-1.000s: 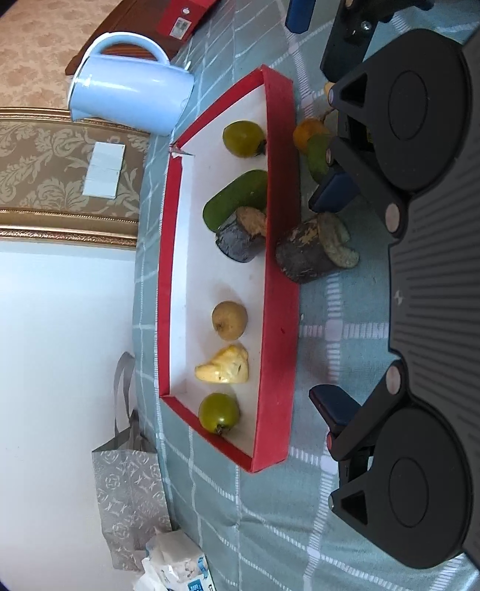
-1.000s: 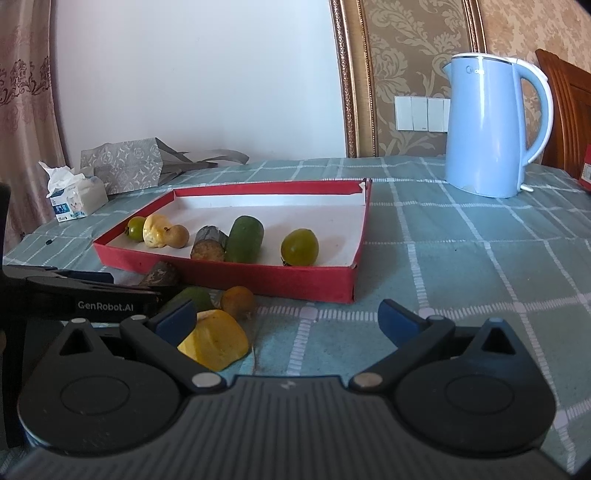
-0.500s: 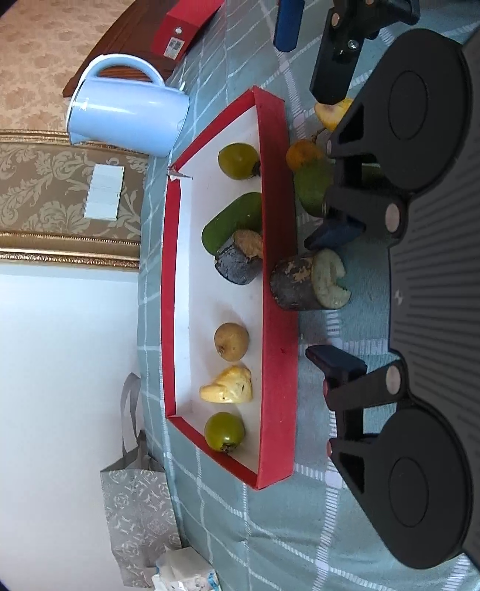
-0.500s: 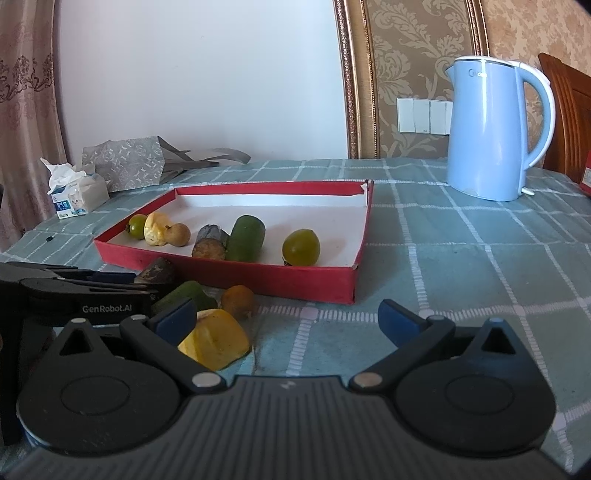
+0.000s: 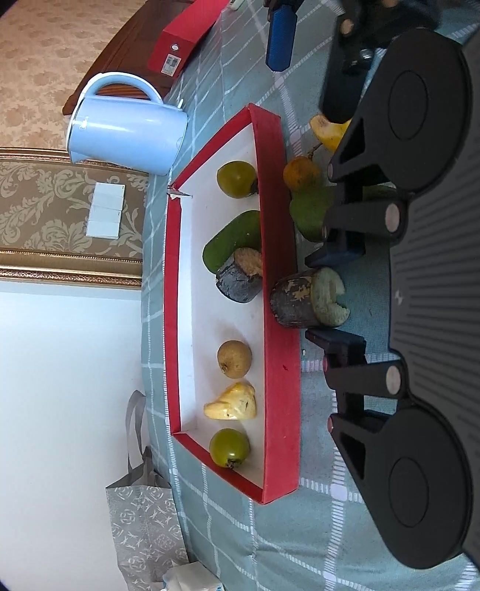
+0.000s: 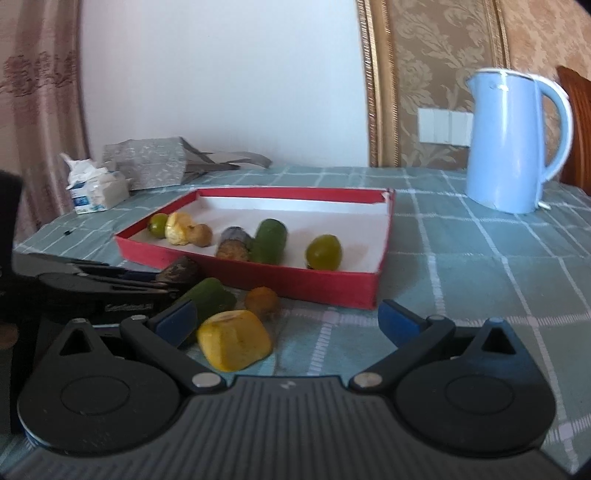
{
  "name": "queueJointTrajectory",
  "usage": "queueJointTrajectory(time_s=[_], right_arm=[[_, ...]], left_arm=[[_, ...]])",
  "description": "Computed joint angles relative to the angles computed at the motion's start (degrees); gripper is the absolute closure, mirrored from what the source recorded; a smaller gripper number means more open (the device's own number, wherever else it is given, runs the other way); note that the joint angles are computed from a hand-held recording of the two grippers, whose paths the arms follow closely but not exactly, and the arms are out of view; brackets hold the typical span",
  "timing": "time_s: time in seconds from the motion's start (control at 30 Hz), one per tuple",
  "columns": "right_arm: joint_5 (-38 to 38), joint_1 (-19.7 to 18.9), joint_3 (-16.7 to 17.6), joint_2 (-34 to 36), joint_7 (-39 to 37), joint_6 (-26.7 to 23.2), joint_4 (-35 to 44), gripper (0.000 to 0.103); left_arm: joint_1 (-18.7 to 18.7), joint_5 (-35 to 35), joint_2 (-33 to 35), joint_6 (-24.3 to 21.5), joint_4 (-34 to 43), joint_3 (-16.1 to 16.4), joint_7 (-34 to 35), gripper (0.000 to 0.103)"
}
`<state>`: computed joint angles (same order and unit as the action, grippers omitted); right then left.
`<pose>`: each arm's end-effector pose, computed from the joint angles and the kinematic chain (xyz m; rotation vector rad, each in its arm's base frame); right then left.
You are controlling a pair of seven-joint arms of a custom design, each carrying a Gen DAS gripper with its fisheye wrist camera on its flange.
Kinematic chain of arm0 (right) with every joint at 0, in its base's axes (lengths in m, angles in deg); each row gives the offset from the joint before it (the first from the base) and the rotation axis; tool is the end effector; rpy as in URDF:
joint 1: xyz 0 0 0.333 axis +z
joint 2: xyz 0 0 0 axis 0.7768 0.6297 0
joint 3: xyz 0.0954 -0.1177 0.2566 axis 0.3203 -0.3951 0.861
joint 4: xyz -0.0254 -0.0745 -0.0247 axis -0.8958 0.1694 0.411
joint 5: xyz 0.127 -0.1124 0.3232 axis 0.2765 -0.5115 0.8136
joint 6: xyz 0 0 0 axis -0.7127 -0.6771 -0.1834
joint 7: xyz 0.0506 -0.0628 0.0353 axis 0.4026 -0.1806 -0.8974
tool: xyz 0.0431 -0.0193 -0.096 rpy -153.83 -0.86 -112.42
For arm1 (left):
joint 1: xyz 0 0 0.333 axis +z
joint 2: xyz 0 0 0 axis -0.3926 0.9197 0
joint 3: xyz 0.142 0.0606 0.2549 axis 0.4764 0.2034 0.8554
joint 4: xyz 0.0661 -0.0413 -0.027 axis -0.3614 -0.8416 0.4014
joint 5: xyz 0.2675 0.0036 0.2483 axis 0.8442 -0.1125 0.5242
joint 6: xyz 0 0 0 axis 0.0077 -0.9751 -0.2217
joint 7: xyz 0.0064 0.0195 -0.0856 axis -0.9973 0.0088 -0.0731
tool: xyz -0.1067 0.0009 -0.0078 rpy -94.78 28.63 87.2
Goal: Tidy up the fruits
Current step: 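Close the left gripper on the dark sugarcane chunk, then close the right gripper on the yellow jackfruit chunk while the left holds the sugarcane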
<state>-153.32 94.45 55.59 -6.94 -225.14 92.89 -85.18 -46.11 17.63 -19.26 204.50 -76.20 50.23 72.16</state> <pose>0.4578 0.4926 0.4282 -1.5620 1.3548 -0.7885 0.5249 -0.3054 0.4607 -1.4363 1.9153 -1.0615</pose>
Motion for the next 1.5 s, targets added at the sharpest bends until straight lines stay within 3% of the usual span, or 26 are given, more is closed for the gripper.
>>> queueJointTrajectory(time_s=[0.23, 0.33, 0.4, 0.6, 0.83, 0.9, 1.03, 1.27, 1.37, 1.5], right_arm=[[1.18, 1.86, 0.29, 1.44, -8.93, -2.78, 1.82, 0.000], [-0.38, 2.26, -0.32, 0.88, -6.18, -2.76, 1.21, 0.000], [0.17, 1.89, -0.16, 0.63, -5.39, -2.72, 0.83, 0.006], [7.77, 0.50, 0.15, 2.17, -12.85, 0.91, 2.53, 0.014], [22.31, -0.71, 0.82, 6.40, -32.22, 3.55, 7.22, 0.026], [23.59, -0.18, -0.24, 6.88, -33.84, 4.67, 7.77, 0.026], [24.81, 1.86, -2.78, 7.34, -35.75, 5.30, 8.35, 0.027], [26.73, 2.31, -4.34, 7.28, -37.96, 9.11, 7.72, 0.045], [26.94, 2.86, -4.80, 7.20, -38.96, 9.21, 7.60, 0.048], [25.68, 3.86, -6.04, 6.93, -36.29, 9.58, 7.18, 0.061]], left_arm=[[0.94, 1.02, -1.35, 0.13, -1.60, -0.20, -1.45, 0.069], [1.51, 1.62, -2.06, 0.26, -2.43, -0.53, -1.92, 0.069], [2.13, 1.63, -2.40, 0.45, -2.91, -0.95, -2.08, 0.069], [3.16, 1.24, -2.96, 0.79, -3.69, -1.66, -1.71, 0.069], [3.38, 0.89, -3.12, 1.14, -4.03, -1.78, -1.54, 0.069], [3.47, 0.87, -3.16, 1.16, -4.08, -1.85, -1.50, 0.069], [3.51, 0.89, -3.15, 1.15, -4.06, -1.89, -1.51, 0.069], [3.51, 1.03, -3.12, 1.11, -4.02, -1.88, -1.59, 0.069], [3.50, 1.19, -3.11, 1.03, -3.97, -1.89, -1.67, 0.069], [3.54, 1.36, -3.08, 0.98, -3.93, -1.94, -1.79, 0.069]])
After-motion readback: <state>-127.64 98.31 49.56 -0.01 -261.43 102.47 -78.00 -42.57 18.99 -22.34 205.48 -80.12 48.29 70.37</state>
